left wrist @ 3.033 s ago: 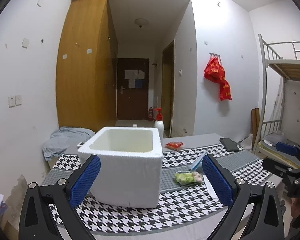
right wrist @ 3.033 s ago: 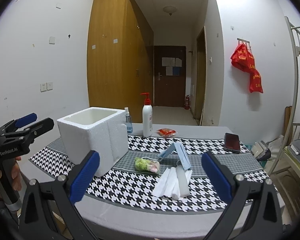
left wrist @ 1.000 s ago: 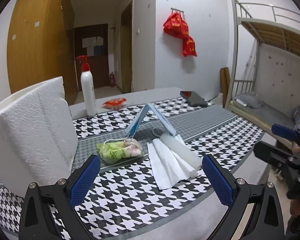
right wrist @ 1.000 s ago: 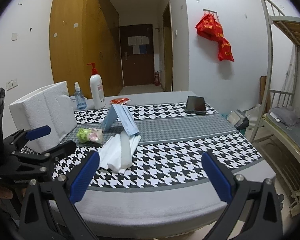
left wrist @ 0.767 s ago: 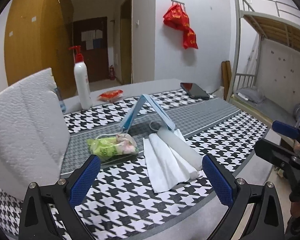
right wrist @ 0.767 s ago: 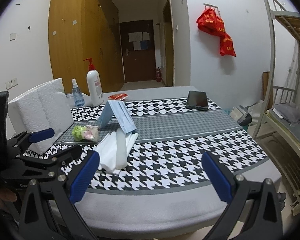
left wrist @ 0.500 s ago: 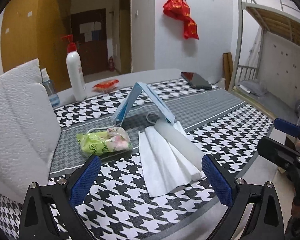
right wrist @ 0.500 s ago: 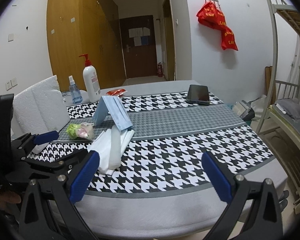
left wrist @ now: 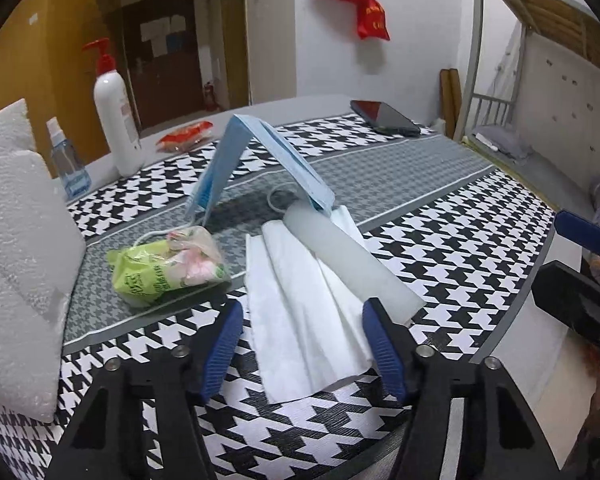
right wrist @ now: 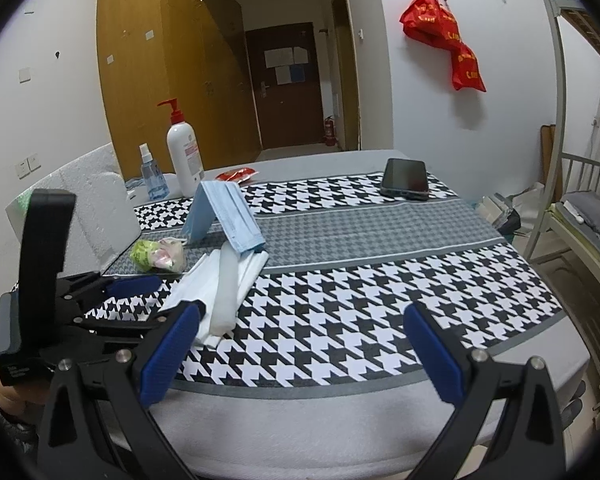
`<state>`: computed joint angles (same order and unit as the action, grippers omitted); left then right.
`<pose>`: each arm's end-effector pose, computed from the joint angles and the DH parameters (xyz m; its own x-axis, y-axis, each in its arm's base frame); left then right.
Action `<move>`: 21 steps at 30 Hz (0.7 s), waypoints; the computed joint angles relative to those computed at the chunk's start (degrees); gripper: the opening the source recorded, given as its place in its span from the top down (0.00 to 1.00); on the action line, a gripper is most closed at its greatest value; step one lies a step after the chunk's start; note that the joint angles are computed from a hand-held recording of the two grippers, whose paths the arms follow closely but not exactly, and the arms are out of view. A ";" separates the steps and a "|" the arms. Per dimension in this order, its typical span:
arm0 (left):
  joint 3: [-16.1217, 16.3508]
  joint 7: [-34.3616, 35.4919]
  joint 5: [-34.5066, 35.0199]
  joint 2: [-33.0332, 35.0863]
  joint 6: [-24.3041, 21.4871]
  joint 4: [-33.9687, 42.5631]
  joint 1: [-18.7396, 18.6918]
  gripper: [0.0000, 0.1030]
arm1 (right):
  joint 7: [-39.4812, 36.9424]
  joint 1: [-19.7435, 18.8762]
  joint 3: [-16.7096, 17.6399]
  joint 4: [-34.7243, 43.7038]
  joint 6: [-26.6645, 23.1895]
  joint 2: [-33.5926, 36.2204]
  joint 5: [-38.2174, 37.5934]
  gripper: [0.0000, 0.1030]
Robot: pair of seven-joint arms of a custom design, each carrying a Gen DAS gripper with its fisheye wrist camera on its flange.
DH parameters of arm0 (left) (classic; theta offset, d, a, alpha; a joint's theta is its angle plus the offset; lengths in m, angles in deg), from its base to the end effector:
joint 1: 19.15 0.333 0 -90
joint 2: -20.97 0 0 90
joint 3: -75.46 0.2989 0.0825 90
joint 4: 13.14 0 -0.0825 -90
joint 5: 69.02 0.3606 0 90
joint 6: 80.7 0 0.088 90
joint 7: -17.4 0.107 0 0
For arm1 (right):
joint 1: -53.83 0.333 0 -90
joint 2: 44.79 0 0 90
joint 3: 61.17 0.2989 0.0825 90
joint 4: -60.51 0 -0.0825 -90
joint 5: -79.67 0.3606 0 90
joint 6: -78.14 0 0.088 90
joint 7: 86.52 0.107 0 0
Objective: Organize soft objects
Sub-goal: 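Reach the left gripper to the white foam tube and close on it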
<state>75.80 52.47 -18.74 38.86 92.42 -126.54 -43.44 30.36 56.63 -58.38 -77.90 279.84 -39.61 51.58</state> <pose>0.5386 -0.3022 0.3748 -0.2891 -0.9573 -0.0084 -0.6804 0.2116 -0.7017 0.5074 0.1067 0.3920 0.2340 -0.9660 -0.1095 -0.5624 -0.0426 -0.8258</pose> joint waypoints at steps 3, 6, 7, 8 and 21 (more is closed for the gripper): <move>-1.60 3.17 -2.53 0.37 -1.15 0.36 0.95 0.46 | 2.04 -1.05 0.47 0.64 0.12 0.51 -2.54 0.00; -2.04 5.28 -4.23 0.71 -1.40 0.67 0.99 0.51 | 3.60 -1.85 0.90 1.27 -0.07 1.04 -4.51 0.00; -1.97 5.74 -4.46 0.79 -1.61 0.85 0.78 0.52 | 4.16 -2.16 1.08 1.45 -0.22 1.18 -5.13 0.00; -1.96 6.12 -4.79 0.85 -1.59 0.92 0.69 0.55 | 4.77 -2.56 1.26 1.54 -0.21 1.25 -5.88 0.00; -10.65 29.02 -24.28 1.55 2.33 -0.80 6.47 0.92 | 3.46 -1.81 0.56 0.14 -0.62 0.50 -3.07 0.00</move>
